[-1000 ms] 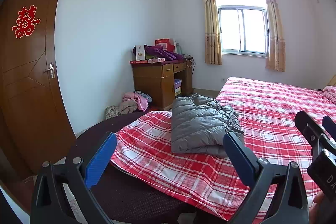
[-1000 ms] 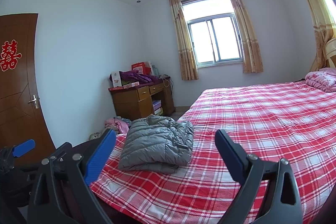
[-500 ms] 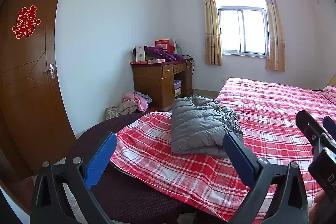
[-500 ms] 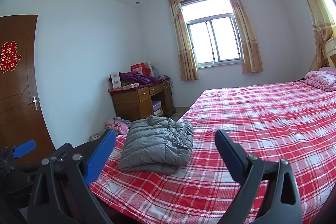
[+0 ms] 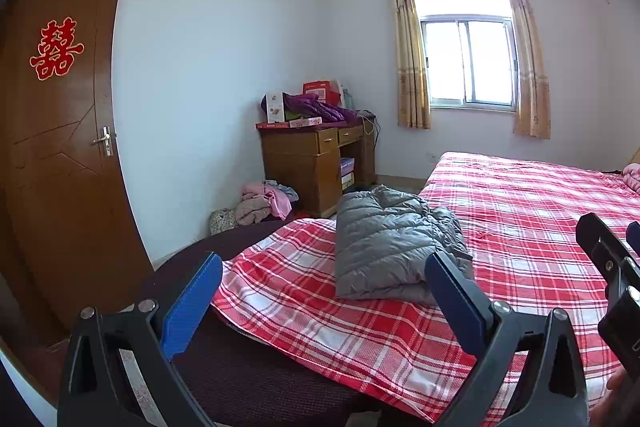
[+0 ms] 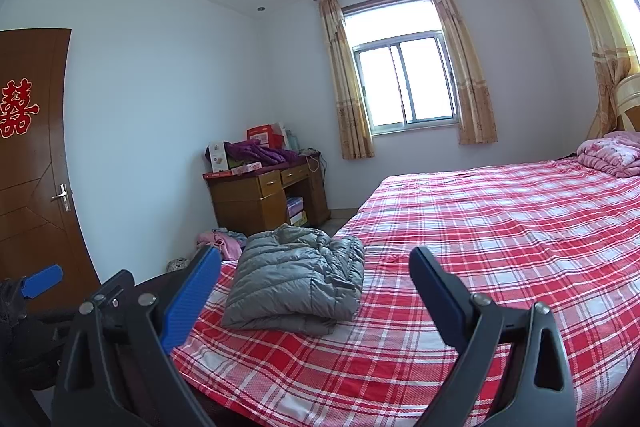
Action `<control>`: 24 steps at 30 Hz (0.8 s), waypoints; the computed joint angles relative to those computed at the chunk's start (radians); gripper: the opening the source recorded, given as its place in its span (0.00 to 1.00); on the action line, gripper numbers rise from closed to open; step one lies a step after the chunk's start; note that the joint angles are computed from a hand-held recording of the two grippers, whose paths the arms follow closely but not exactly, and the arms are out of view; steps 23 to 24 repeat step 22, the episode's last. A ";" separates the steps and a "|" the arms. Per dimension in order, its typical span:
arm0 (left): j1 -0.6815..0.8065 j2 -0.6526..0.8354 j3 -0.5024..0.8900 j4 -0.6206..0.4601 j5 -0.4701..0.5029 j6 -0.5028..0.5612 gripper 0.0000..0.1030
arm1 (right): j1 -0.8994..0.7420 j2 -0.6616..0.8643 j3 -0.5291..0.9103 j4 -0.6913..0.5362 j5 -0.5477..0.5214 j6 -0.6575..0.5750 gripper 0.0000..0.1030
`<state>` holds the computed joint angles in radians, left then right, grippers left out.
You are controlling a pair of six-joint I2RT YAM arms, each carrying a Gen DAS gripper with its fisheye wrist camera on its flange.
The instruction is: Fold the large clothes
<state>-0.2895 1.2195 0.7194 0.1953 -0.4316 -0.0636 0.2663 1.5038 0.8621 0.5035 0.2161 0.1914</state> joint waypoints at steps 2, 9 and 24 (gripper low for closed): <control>-0.007 0.000 -0.002 0.010 -0.014 0.007 0.99 | 0.001 -0.001 -0.003 0.005 0.005 -0.002 0.94; 0.004 0.023 0.024 -0.018 0.010 -0.003 0.99 | 0.002 -0.001 -0.006 0.009 0.009 -0.004 0.94; 0.055 0.070 0.049 -0.032 0.107 -0.025 0.99 | -0.002 -0.004 -0.011 0.005 0.006 0.007 0.94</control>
